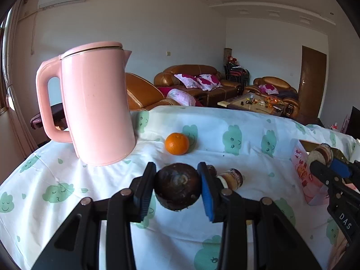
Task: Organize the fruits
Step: 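Carry the dark fruit and the cake over the pink tin with both grippers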
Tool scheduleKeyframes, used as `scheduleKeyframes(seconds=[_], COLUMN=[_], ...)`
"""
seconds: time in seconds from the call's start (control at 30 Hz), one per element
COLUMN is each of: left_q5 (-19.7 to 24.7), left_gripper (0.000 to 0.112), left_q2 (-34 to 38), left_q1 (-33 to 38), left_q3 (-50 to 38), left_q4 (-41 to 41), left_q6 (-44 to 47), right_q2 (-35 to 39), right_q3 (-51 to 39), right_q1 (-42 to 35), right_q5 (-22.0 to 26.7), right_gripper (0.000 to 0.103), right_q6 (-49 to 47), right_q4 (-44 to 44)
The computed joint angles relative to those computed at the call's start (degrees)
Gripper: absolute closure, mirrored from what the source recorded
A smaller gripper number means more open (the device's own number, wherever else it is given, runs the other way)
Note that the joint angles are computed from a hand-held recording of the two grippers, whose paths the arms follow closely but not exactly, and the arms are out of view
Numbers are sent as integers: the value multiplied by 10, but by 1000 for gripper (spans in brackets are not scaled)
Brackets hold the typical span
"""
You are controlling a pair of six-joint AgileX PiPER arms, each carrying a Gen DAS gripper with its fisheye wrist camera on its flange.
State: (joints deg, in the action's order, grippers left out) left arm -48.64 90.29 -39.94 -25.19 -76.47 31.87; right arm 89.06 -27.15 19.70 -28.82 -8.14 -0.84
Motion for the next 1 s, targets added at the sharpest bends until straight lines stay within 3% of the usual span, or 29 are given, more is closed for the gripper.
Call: scheduleKeyframes(seconds=[0.2, 0.43, 1.0], left_q5=[-36, -21, -27], left_gripper=[72, 72, 72], left_q2=[5, 18, 136], left_q1=[-26, -61, -166], left_q3=[3, -17, -223], left_q4=[-22, -40, -99], left_q6=[-16, -21, 106], right_q2=[-12, -35, -38], right_q3=[16, 31, 2], right_q1=[-54, -135, -320], right_q5=[-1, -14, -45], right_gripper=[70, 70, 70], right_q6=[49, 120, 287], right_q4=[-74, -181, -411])
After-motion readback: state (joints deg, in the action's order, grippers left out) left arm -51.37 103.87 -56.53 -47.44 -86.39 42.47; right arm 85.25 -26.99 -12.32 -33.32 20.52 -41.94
